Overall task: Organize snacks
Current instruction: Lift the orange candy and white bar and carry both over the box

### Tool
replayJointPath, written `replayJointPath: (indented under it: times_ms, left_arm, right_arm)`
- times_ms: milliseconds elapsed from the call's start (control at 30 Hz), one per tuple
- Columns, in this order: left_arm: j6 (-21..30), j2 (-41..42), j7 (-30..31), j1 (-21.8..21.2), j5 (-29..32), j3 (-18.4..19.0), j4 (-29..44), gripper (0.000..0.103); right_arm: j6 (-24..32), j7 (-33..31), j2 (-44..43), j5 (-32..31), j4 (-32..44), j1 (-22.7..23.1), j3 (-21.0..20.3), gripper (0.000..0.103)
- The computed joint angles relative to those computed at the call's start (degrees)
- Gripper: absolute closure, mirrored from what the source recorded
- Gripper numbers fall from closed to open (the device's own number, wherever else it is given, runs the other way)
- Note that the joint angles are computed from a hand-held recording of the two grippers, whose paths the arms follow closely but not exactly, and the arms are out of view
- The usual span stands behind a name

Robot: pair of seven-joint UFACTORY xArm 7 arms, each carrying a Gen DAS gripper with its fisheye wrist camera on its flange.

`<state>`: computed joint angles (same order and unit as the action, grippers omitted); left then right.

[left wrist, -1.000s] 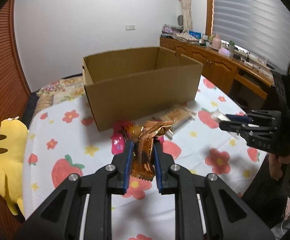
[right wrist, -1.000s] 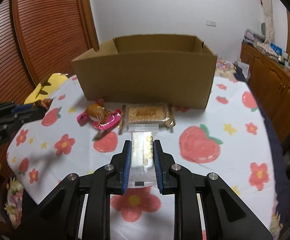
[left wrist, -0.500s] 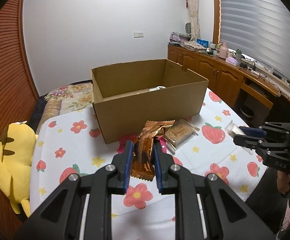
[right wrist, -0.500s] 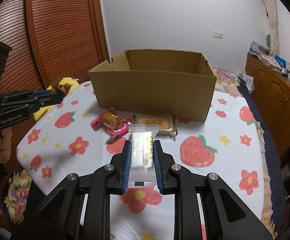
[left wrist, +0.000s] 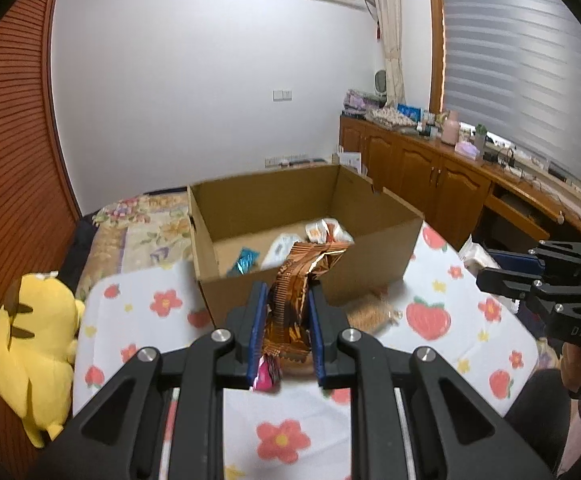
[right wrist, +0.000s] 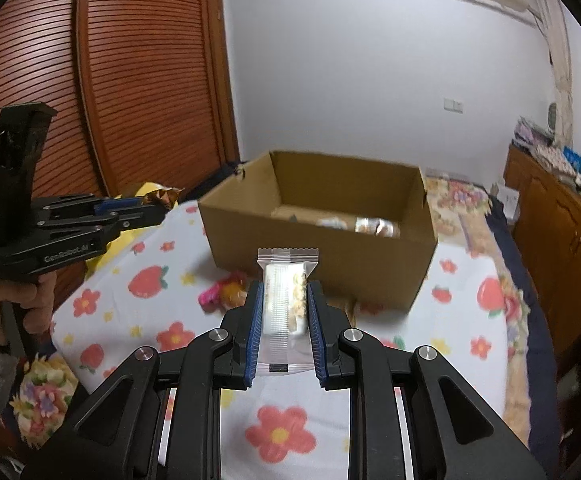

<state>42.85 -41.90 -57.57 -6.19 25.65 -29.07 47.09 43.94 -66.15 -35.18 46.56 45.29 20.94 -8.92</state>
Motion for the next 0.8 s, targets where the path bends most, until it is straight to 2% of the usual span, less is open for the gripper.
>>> replayJointPath:
  times_ms: [233, 500, 667, 800]
  left_arm:
    - [-3.9, 3.8, 2.1, 3.4, 2.9, 2.0, 3.6, 0.086]
    - [-9.6, 10.2, 2.8, 6.5, 6.1, 4.1, 5.8, 0.086]
    - [-13.6, 14.9, 2.1, 6.8, 7.0, 6.8, 5.6, 0.085]
    - [-15.6, 18.5, 2.5, 6.0, 5.9, 9.8, 5.3, 0.085]
  right_arm:
    - [-2.0, -1.7, 6.2, 2.6, 7.6, 1.9, 1.4, 0.084]
    - [-4.9, -3.2, 14.1, 4.9, 14.9, 1.6, 4.5, 0.083]
    - [-6.1, -4.2, 20.3, 5.9, 19.9, 0.5, 6.7, 0.083]
    - [-6.1, -2.5, 25.6, 5.1, 23.9, -1.4, 9.1, 0.083]
